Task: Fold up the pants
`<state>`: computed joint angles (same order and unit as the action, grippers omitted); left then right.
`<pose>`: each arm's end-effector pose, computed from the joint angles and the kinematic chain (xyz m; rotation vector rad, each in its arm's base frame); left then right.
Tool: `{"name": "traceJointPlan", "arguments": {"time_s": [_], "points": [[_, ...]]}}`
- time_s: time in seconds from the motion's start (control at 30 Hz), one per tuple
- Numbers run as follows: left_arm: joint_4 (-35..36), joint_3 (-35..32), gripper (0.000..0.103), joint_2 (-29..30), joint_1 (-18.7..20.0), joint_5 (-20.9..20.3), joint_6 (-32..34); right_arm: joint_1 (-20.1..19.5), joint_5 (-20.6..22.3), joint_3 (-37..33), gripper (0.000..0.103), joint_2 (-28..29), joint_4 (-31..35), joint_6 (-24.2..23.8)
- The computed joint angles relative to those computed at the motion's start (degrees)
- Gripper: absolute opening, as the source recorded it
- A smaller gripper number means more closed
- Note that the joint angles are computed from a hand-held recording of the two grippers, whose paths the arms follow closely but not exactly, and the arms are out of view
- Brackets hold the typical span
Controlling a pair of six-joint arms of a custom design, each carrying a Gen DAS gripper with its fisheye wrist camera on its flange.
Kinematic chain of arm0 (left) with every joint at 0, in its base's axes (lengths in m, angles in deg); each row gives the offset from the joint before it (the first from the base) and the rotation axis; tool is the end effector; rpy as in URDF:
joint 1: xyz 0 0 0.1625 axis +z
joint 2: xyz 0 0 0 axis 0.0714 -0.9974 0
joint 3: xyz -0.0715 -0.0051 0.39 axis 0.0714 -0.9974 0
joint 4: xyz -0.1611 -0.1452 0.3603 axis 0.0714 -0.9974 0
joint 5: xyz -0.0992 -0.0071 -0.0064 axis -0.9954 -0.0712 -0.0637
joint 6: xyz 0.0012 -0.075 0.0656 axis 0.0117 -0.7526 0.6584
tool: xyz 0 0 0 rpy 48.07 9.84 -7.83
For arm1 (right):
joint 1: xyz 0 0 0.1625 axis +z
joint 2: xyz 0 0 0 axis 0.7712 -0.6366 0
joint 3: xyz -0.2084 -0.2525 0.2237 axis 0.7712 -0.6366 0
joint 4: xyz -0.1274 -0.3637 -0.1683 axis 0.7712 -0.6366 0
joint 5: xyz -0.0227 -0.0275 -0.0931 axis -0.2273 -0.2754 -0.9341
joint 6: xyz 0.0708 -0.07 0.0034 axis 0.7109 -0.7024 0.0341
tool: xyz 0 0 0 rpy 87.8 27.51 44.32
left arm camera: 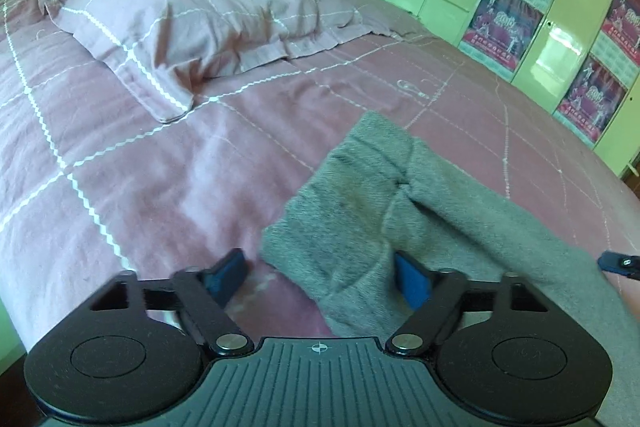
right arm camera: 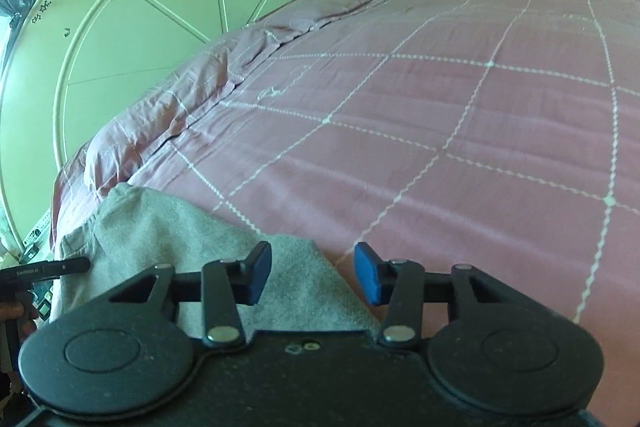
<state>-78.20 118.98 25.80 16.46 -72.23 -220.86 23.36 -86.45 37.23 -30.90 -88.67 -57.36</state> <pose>-0.1926 -0.3059 -0.0217 -0.6152 1.8962 -1.4179 -0.0315 -0.6432 0.2426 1.2768 -2.8062 0.4309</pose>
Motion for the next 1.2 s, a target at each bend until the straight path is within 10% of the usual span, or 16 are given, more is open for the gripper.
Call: {"name": "traceJointPlan", "arguments": {"time_s": [0.13,0.27,0.6,0.77,0.9,1.07,1.2], "points": [[1.07,-0.58,0.062,0.97,-0.03,0.64,-3.1,-0.07,0.06,-0.3,0.035,0.85,0.78,-0.53],[-0.82,0.82,0.061,0.66,-0.58,1.22,-3.19,0.24,1.2,-0.51,0.004,0.13,5.1,-3.61],[2.67,-0.68,0.052,1.97,-1.42,0.92,-5.7,1.37,-0.96,1.35,0.0,-0.14,2.48,-5.91],[10.51,-1.83,0.042,2.06,-4.09,1.41,-9.78,0.53,7.13,2.83,0.0,-3.33,0.08,-5.32],[-1.49,3.31,0.046,2.24,-3.4,2.04,-7.5,2.06,-6.36,4.31,0.0,1.8,-11.08,-4.15],[2.47,1.42,0.049,0.77,-3.94,0.32,-5.74,1.79,-3.19,8.62,0.008,-0.92,-18.74,-2.4],[20.11,-5.33,0.051,2.62,-7.25,-2.53,-12.78,-0.54,5.28,11.77,0.009,-7.69,-18.85,-0.77]]}}
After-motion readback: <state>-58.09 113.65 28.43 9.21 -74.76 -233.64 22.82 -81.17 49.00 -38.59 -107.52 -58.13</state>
